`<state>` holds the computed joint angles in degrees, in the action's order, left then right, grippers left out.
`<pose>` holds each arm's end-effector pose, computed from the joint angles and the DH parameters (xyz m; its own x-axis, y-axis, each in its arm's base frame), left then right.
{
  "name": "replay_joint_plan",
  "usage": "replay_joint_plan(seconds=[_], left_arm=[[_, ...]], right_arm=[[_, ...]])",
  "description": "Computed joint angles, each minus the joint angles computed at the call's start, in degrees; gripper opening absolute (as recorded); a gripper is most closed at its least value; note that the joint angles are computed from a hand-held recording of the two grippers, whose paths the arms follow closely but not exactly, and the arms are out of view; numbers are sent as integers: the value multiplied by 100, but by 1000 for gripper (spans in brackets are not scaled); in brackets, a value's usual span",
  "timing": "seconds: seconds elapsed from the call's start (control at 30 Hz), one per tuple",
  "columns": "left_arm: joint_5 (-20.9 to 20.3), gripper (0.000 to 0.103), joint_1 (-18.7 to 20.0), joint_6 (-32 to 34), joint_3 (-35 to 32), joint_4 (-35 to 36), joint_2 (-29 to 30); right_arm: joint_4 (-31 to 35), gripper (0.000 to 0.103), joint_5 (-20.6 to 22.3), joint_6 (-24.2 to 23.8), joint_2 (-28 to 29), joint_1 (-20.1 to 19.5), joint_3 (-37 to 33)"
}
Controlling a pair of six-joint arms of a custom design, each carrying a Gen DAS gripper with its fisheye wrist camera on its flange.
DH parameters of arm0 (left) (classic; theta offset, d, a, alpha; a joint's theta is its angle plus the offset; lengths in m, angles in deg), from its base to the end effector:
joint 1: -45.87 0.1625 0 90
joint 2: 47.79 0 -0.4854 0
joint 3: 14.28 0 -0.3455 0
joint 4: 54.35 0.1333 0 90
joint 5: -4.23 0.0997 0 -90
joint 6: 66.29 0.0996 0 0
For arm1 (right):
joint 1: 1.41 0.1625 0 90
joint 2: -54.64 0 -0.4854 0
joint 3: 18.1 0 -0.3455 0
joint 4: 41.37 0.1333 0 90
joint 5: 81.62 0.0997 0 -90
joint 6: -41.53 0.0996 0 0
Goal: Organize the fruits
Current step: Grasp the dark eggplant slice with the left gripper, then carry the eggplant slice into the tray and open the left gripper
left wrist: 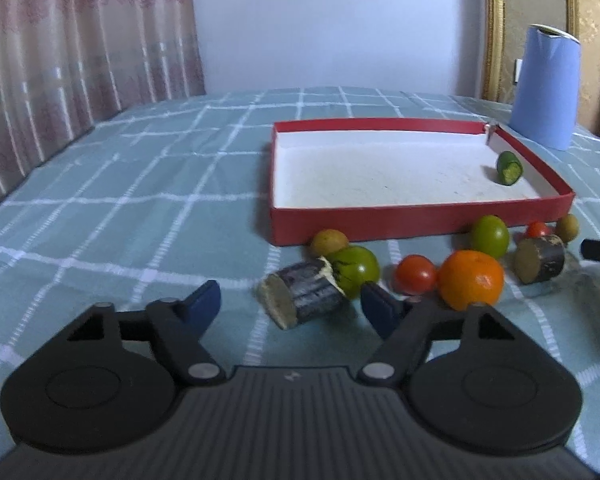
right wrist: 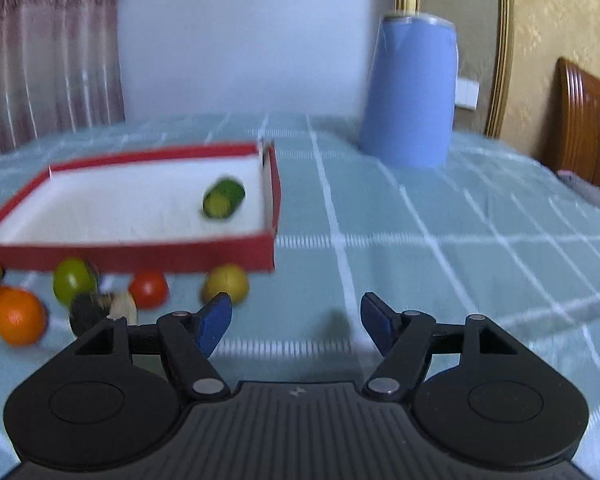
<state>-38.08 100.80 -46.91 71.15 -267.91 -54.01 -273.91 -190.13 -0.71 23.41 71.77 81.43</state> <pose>-0.2129 -0.6635 -0.1025 -0.6636 0.1599 -0.7308 0.6690 0.5642 -0.4840 -0.0939 -0.6619 0.1635 -0.6594 0.2449 0.7108 -0.4926 0.5735 -0.6545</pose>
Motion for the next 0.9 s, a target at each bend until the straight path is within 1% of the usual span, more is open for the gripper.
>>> replay_joint_plan(seconds=[0.03,0.1,0.17,0.23,0.27,0.3,0.37,0.43,0.6,0.73,0.83,0.9], left_arm=[[-72,67,9,27,27,-21,-6],[-234,57,38,132,70,-58,-7],[-391,50,82,73,106,41,-40],[-478,48,110,80,115,26,-41],[-518,43,116,71,135,26,-52],[-535,37,118,77,148,27,-59],[-599,33,133,86,171,0,-69],[-640,32,142,102,171,-91,-59],[-724,31,144,99,269,-286,-95],[-702,31,101,118,330,-453,-129],[-841,31,50,162,337,-532,-189],[-990,31,39,179,226,-415,-235]], right_arm=[[-4,71,-23,43,-19,-14,81],[-37,71,46,114,-34,-28,151],[-39,71,55,112,-32,-29,187],[12,71,84,151,-28,-39,199],[92,71,67,153,-28,-30,196],[92,71,33,110,-10,-12,183],[4,71,31,53,12,4,200],[70,72,42,81,6,12,227],[26,81,-32,19,47,46,214],[71,84,-13,98,34,29,214],[74,86,-36,120,44,30,199],[77,88,-48,115,52,33,181]])
